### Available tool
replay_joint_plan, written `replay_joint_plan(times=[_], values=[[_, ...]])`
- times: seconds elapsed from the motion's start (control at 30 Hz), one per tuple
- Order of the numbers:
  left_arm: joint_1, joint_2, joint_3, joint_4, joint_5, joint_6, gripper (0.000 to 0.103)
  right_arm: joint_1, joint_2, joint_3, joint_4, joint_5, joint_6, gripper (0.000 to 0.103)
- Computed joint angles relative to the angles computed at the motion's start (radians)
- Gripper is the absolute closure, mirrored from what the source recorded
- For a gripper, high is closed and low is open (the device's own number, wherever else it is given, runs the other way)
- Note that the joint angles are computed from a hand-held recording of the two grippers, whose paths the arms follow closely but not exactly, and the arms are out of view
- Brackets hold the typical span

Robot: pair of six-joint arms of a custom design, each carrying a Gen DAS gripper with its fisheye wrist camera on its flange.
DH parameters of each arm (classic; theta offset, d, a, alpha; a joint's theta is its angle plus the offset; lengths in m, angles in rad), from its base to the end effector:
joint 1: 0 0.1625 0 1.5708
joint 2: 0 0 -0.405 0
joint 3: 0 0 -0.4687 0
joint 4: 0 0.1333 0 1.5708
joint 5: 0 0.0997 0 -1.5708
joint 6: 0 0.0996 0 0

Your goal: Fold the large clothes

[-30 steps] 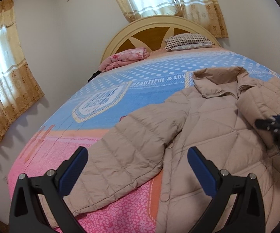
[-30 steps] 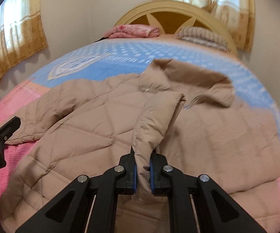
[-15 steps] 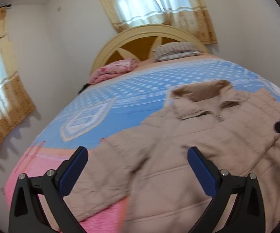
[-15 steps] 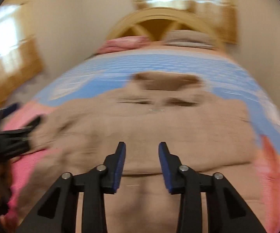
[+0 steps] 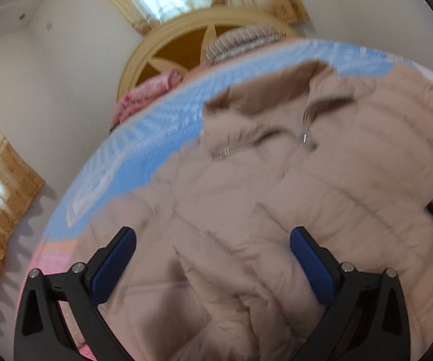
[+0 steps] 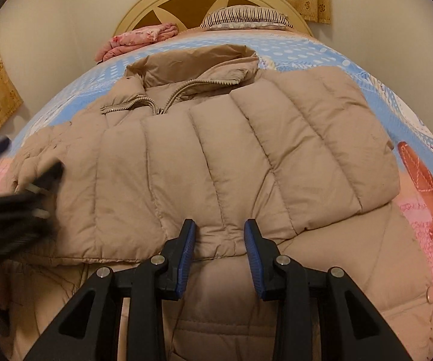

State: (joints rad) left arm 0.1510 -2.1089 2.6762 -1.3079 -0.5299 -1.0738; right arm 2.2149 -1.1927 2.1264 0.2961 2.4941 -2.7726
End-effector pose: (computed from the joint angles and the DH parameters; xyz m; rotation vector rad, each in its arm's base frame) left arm -0.1824 -0.2495 0.1509 0.8166 1.8266 -0.7818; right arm 0.2559 -0.2511 0.0722 0.1218 -2.3357 0.9133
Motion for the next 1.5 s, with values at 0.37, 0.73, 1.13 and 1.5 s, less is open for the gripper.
replay_joint_plan(times=[0.37,0.73,1.13,1.5], values=[[0.09,-0.068,0.031,-0.173,-0.062,0.093,0.0,-0.011,-0.219,0.026,-0.053,0.158,-0.1,0.069],[0.097,-0.089,0.047,-0.19,-0.061,0.086,0.0,-0.213,-0.219,0.088,-0.096,0.002,-0.173,0.068],[0.12,-0.144,0.056,-0.214,-0.082,0.103,0.0,-0.174,-0.361,0.054,-0.189,0.037,-0.325,0.069],[0.121,-0.132,0.057,-0.223,-0.082,0.105,0.0,-0.402,-0.256,0.0,-0.161,-0.107,-0.373,0.069]])
